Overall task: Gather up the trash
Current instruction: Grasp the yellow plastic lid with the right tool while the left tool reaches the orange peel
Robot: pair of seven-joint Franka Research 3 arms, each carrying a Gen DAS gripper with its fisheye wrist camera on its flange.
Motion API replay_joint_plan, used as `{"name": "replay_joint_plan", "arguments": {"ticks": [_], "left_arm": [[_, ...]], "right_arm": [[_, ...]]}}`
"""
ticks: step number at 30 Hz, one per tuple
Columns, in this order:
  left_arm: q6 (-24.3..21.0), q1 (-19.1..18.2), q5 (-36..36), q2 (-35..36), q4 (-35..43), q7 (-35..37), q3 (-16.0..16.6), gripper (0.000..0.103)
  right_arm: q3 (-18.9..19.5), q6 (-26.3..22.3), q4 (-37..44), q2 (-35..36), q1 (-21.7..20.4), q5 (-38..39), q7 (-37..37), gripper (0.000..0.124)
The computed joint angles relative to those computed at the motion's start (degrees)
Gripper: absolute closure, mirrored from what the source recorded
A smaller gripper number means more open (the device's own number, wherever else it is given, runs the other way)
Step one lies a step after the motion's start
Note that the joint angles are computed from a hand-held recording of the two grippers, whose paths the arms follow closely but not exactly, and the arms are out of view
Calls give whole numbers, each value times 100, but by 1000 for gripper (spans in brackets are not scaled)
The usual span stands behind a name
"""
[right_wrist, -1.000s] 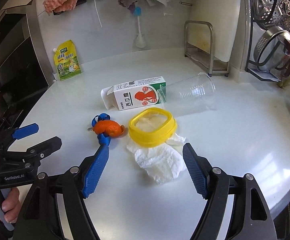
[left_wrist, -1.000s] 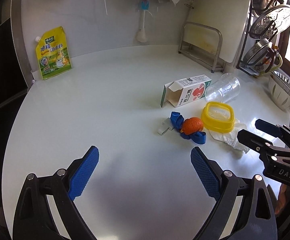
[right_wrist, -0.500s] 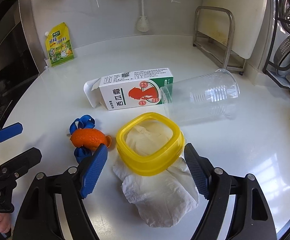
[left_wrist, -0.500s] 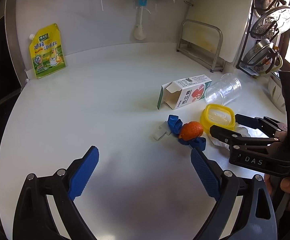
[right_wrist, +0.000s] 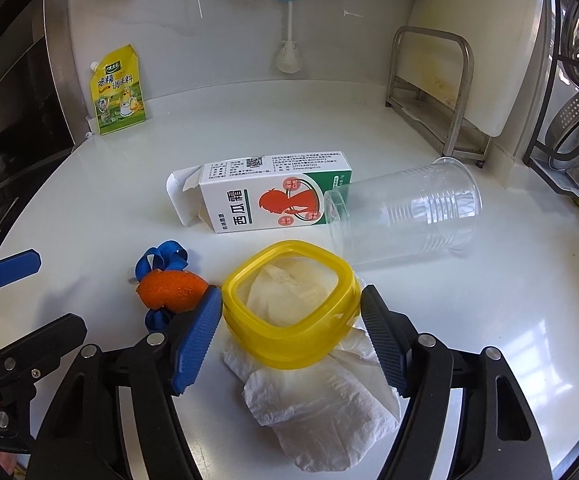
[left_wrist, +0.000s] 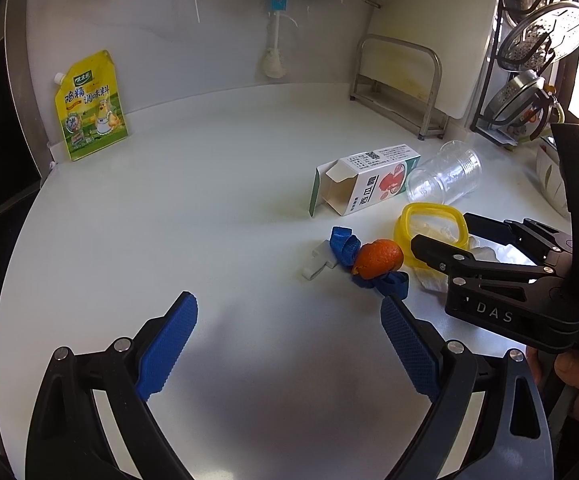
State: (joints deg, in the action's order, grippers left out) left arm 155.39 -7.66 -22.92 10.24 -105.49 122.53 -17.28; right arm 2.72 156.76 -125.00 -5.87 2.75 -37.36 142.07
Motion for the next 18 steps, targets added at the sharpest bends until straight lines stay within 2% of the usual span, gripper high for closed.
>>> {"name": "replay_joint_plan", "arguments": {"ticks": [8,15,18], "left_arm": [[119,-54,171,-9,-45,-133,17,12],[157,-172,492,84,97,-480,-20,12],[76,-264,708,162,223,-677,-40,12]], "right_arm": [[133,438,-513,-491,-235,-215,475,56],[535,515,-1418,-1481,-841,-132,920,55],[651,528,-1757,-1865,-1082,85,896,55]]}}
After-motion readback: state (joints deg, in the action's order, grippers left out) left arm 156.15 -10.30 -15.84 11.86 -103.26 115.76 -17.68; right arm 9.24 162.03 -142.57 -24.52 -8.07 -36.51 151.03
